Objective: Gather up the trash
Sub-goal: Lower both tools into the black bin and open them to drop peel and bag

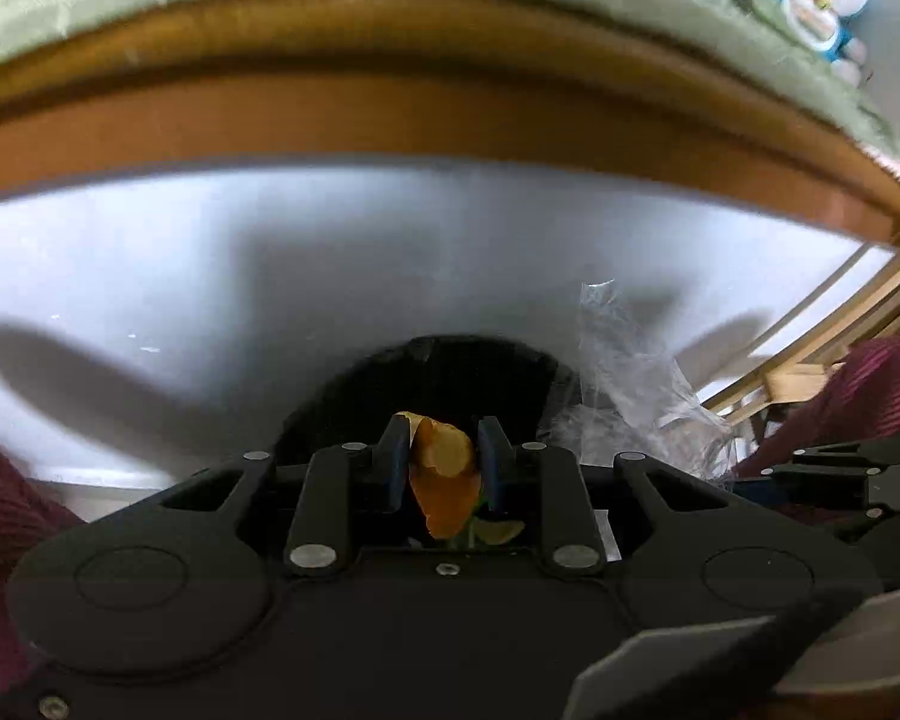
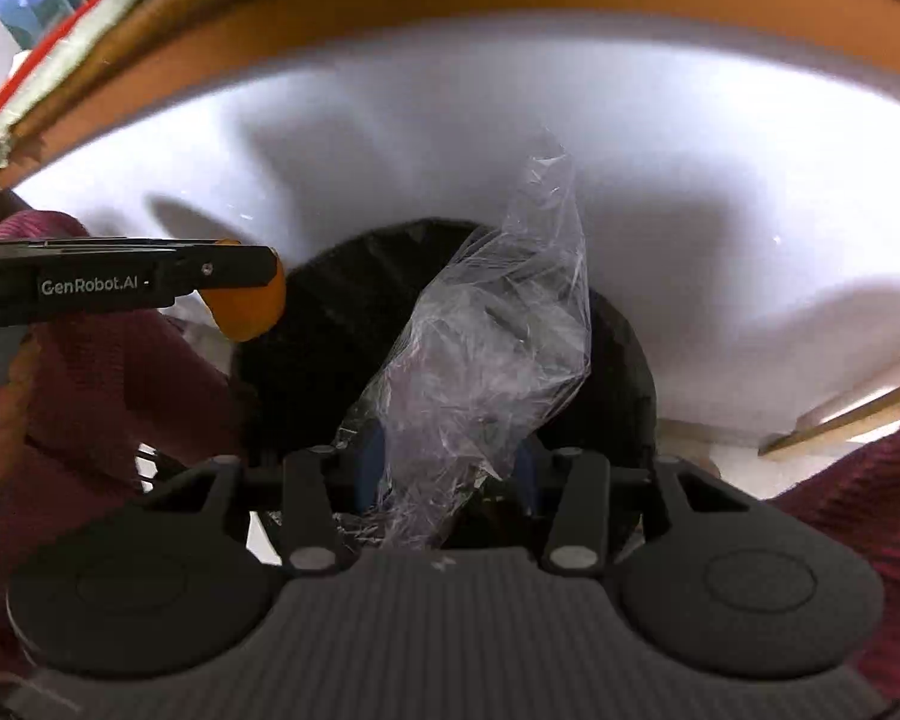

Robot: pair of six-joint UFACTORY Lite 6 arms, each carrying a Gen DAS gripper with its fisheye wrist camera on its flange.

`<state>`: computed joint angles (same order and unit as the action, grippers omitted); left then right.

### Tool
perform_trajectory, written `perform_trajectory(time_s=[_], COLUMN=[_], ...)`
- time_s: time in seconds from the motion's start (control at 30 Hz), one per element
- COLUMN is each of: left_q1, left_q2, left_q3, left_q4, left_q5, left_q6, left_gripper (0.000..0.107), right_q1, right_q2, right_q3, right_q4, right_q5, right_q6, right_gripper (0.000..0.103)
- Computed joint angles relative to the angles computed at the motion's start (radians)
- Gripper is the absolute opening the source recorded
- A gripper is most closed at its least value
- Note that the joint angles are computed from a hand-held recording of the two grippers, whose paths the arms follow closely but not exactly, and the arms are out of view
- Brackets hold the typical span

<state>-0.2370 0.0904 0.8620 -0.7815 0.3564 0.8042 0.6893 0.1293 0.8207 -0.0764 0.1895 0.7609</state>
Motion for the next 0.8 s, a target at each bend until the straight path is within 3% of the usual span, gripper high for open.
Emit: perform_trajectory(time_s=[0.2, 0.3, 0.37, 0.43, 0.57, 0.8], left_q1=[-0.033, -0.050, -0.053, -0.060, -0.073, -0.072], left_q2=[0.163, 0.207, 0.229, 0.227, 0.189, 0.139], left_q3=[0.085, 0.107, 0.122, 0.124, 0.096, 0.080], left_q4=[-0.004, 0.016, 0.010, 0.011, 0.025, 0.043], left_q5=[-0.034, -0.051, -0.047, -0.047, -0.069, -0.062], left_q6=[-0.021, -0.046, -0.044, -0.047, -0.049, -0.062], left_gripper=[0.023, 0.024, 0.025, 0.029, 0.040, 0.050], right_q1=[-0.056, -0.062, -0.066, -0.069, -0.074, -0.064], right_q2=[0.151, 0.190, 0.198, 0.208, 0.217, 0.191], right_q3=[0.086, 0.120, 0.132, 0.143, 0.143, 0.129], right_q4=[0.283, 0.303, 0.288, 0.265, 0.307, 0.243], right_q5=[0.006, 0.021, 0.030, 0.030, 0.020, 0.009], right_q6=[-0.301, -0.326, -0.316, -0.296, -0.337, -0.265], right_gripper=[0.049, 0.051, 0.058, 0.067, 0.073, 0.077])
